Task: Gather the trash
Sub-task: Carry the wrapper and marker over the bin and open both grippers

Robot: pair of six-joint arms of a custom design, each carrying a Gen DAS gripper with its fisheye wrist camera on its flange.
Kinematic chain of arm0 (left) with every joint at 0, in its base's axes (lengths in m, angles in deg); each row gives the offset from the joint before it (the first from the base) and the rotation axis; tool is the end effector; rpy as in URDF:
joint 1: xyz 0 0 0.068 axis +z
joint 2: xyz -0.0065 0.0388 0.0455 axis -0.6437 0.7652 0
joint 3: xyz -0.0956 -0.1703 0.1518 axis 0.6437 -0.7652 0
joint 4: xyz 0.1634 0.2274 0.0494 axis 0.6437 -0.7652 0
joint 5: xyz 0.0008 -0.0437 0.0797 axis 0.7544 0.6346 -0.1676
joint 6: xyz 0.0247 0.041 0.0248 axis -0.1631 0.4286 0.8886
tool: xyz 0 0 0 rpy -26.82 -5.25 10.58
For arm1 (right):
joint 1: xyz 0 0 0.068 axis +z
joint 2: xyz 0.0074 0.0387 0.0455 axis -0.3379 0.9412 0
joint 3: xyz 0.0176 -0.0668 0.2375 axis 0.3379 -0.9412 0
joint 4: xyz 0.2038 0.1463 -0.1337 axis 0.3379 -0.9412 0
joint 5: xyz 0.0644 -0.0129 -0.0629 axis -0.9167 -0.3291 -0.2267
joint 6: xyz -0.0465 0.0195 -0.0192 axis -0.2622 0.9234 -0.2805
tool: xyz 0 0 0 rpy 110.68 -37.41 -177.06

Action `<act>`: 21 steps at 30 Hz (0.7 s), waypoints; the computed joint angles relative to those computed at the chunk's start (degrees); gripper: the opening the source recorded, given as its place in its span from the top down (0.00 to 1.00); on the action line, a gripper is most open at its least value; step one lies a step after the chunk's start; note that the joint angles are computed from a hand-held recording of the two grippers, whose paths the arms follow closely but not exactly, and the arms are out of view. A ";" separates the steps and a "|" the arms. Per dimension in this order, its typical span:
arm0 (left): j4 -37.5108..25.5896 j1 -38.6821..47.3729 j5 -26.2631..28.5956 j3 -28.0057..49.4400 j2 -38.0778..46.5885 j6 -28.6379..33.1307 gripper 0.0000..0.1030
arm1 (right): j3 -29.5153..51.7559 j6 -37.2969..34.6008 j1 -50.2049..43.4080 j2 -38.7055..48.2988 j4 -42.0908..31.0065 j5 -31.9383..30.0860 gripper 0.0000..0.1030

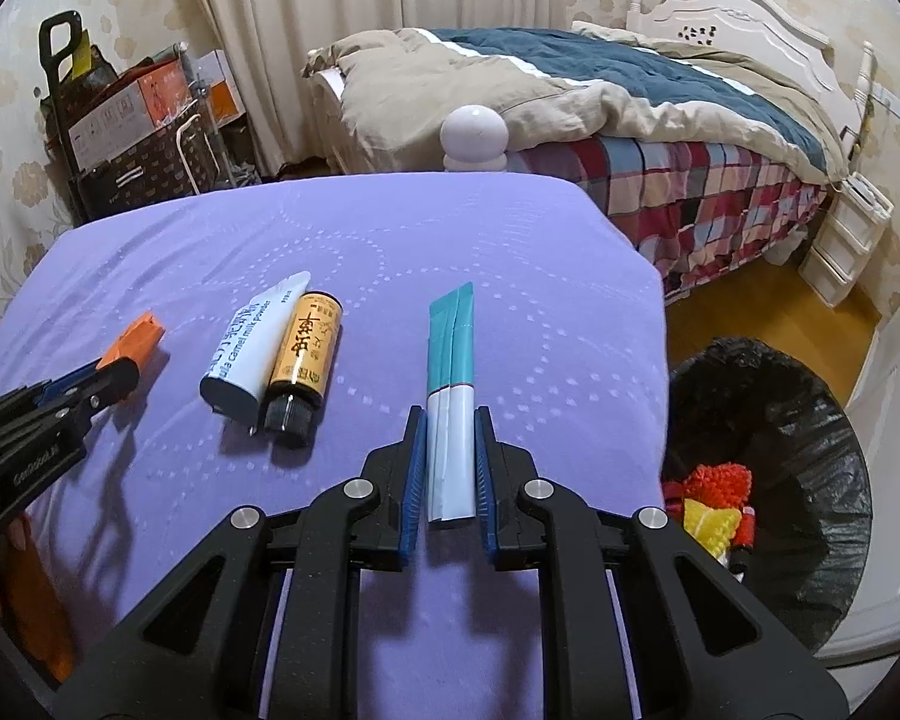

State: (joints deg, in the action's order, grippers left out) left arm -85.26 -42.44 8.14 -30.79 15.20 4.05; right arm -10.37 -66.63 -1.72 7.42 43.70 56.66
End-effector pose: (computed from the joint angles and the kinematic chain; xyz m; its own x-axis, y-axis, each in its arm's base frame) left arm 0.1758 0.0035 0.0633 -0.6062 -0.4361 -0.6650 -0.5062 0.8566 -0.1003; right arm 0.2837 0.1030 0.0647 -0.6071 -0.4364 -0.6641 -0.6293 0.7743 0.0665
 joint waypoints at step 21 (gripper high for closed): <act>5.18 -28.75 -10.38 17.04 20.40 -9.01 0.71 | -2.55 -6.29 -23.70 -6.54 -3.17 -8.31 0.85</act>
